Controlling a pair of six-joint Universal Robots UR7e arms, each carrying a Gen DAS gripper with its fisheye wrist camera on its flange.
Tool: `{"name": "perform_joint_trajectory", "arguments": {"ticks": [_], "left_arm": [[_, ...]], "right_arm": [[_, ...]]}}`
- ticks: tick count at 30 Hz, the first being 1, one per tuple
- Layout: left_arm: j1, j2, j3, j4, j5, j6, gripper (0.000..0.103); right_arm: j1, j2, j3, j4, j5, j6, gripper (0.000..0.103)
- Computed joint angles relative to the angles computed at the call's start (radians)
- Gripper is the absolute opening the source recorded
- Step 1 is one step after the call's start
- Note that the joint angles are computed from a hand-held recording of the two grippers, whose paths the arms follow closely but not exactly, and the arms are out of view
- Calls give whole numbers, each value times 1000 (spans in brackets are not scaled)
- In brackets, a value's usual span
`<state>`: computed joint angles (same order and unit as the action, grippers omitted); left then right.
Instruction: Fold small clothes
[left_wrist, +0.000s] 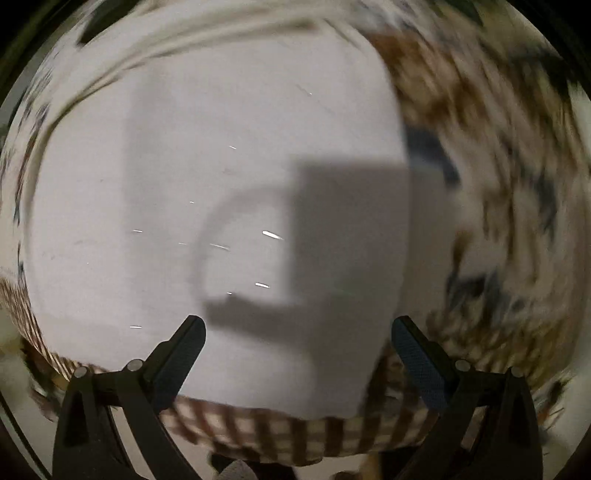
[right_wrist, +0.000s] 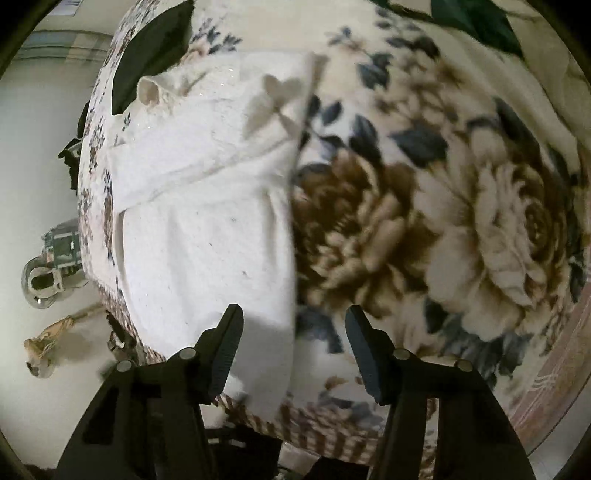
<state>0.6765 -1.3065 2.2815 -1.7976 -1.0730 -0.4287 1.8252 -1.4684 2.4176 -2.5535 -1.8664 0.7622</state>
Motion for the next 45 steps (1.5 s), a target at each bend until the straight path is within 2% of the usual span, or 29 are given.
{"name": "perform_joint_trajectory", "arguments": {"ticks": [4, 8, 10, 11, 12, 13, 14, 15, 19, 20, 21, 22, 26, 30, 34, 38, 43, 45], "left_arm": [[-28, 93, 62, -113, 44, 12, 103], [-15, 104, 95, -251, 79, 48, 102], [-11, 93, 110, -298, 68, 86, 93], [-9, 80, 119, -329, 59, 111, 80], [-11, 63, 131, -358, 52, 129, 61], [-10, 49, 136, -375, 49, 145, 48], [-16, 40, 140, -382, 57, 154, 21], [-24, 30, 144, -387, 79, 154, 7], [14, -14, 126, -391, 63, 151, 6], [17, -23, 122, -389, 61, 155, 6], [22, -37, 116, -384, 59, 158, 6], [29, -56, 108, -380, 56, 162, 6], [27, -127, 70, -329, 43, 151, 6], [5, -248, 55, -249, 63, 108, 6], [83, -293, -33, -209, 106, 96, 6], [210, -320, -133, -186, 121, 93, 6], [380, -312, -237, -204, 94, 153, 6], [453, -297, -287, -191, 80, 172, 2]], "right_arm": [[-107, -16, 62, -80, 73, -85, 61], [-227, 63, 67, -265, 134, -192, 61], [-282, 111, 45, -346, 162, -246, 61], [-302, 140, 23, -374, 167, -264, 61], [-314, 163, 6, -398, 165, -271, 61], [-332, 192, -15, -434, 165, -278, 61], [-347, 221, -34, -462, 166, -283, 61], [-359, 242, -50, -475, 166, -281, 61], [-402, 334, -114, -531, 188, -263, 56], [-399, 352, -123, -553, 186, -259, 50], [-392, 361, -130, -566, 178, -256, 20], [-381, 367, -141, -567, 168, -242, 9], [-303, 348, -165, -560, 105, -202, 9], [-185, 308, -234, -453, 37, -181, 9], [-71, 343, -362, -314, -28, -157, 9], [33, 471, -563, -179, -70, -145, 9], [114, 738, -907, -32, -111, -90, 8], [139, 871, -1096, 82, -137, -62, 8]]}}
